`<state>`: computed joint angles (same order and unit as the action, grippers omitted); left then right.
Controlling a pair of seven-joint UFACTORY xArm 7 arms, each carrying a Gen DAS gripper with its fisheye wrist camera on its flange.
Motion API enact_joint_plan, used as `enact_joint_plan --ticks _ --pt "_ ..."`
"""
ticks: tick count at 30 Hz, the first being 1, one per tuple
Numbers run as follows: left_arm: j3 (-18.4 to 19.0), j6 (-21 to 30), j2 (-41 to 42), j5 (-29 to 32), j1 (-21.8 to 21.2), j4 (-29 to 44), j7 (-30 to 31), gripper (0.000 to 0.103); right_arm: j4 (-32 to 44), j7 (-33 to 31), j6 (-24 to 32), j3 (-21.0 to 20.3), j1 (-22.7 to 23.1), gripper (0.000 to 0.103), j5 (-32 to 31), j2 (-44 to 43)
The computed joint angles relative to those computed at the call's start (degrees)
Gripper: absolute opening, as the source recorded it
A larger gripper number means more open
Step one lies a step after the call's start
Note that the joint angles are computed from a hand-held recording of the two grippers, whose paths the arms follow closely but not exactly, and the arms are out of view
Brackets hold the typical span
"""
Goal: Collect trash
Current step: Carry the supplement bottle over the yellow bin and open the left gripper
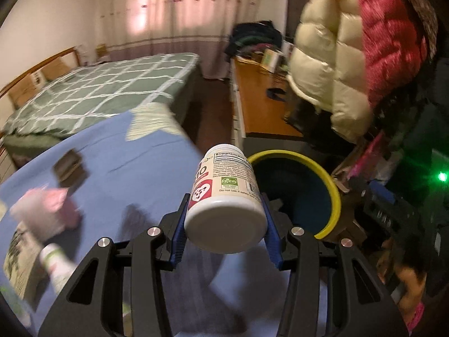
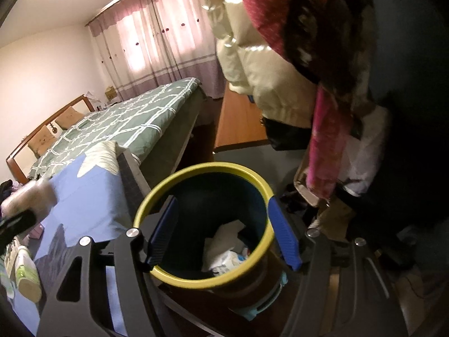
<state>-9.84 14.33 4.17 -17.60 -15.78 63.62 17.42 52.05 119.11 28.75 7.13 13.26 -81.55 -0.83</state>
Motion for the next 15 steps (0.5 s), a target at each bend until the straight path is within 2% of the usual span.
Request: enact_joint_plan --ticks 5,8,11,15 --pt "-0.79 4.00 9.74 7.09 -3.51 11.18 -5.65 0.047 -2.28 1.31 -2.16 -0.96 -1.29 0.064 -0.63 -0.63" --pt "-1.39 6.69 14.50 9.30 -4.73 17.03 -6.89 0.047 -3.67 2.29 -2.74 -1.27 -2.25 0.064 -1.11 -1.49" --pt "-0.62 9.32 19.85 12.74 -7.14 23.40 -9.61 0.047 -4.97 3.01 -2.49 -1.27 -3.03 0.064 -1.27 -2.55" --pt "0.44 11.58 23.95 15.42 -8.84 27.82 -12.30 0.047 -6.66 3.37 -2.19 -1.10 -3.98 0.064 -1.36 -4.03"
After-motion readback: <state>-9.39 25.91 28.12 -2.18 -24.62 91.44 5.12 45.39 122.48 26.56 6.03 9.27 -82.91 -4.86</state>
